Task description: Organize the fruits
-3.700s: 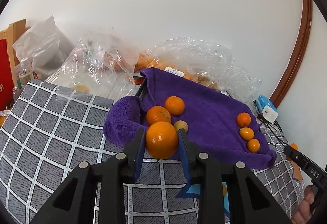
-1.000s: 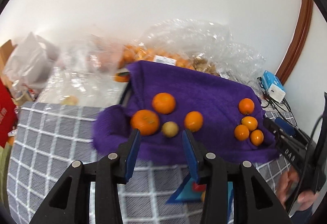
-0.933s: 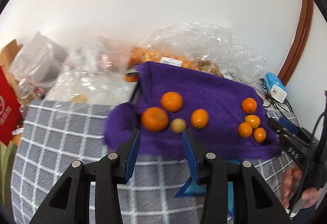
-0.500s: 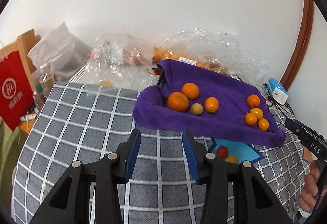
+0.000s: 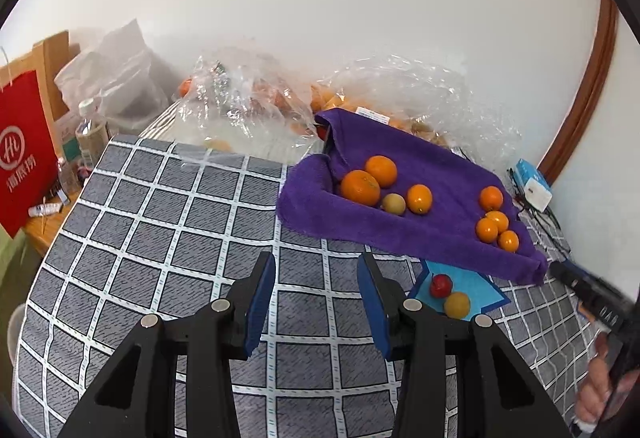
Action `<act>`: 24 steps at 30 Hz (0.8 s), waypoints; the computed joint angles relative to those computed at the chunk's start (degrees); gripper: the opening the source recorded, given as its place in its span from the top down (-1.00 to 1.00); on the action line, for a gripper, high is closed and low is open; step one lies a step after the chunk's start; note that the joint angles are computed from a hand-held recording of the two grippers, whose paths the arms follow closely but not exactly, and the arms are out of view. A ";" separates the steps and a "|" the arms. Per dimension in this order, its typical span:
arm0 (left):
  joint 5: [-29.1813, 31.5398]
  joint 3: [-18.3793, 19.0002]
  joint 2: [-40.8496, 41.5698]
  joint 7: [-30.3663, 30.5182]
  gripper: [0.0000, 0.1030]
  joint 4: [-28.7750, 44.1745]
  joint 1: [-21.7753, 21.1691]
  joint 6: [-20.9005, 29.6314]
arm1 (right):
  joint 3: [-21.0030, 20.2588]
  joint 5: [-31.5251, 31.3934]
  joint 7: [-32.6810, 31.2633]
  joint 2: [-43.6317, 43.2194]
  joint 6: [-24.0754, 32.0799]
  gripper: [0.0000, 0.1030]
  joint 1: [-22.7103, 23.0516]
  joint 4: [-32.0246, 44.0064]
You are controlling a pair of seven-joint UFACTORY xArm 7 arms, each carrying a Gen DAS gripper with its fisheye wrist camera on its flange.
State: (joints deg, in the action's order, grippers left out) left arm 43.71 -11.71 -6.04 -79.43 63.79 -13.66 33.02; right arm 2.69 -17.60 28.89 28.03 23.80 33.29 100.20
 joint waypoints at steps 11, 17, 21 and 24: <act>-3.90 1.37 -0.85 1.13 0.08 -5.11 1.95 -1.12 | 2.13 1.38 -3.92 4.39 -0.61 -0.02 1.89 3.12; -3.93 1.21 -0.73 0.06 -0.04 -6.54 2.68 -2.38 | 2.27 2.18 -8.24 9.23 1.82 0.00 4.58 9.00; -3.28 1.04 -0.35 0.34 -0.11 -6.21 2.61 -2.04 | 0.84 1.86 -9.55 13.78 5.91 0.17 6.86 15.91; -3.24 1.10 -0.23 0.72 -0.15 -6.10 2.41 -2.14 | 1.01 2.98 -10.93 16.11 8.67 0.23 7.25 19.63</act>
State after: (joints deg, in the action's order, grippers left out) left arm 40.47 -10.61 -6.27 -78.71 57.70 -11.25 30.88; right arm 3.70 -14.63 17.95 44.14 32.47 40.54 119.83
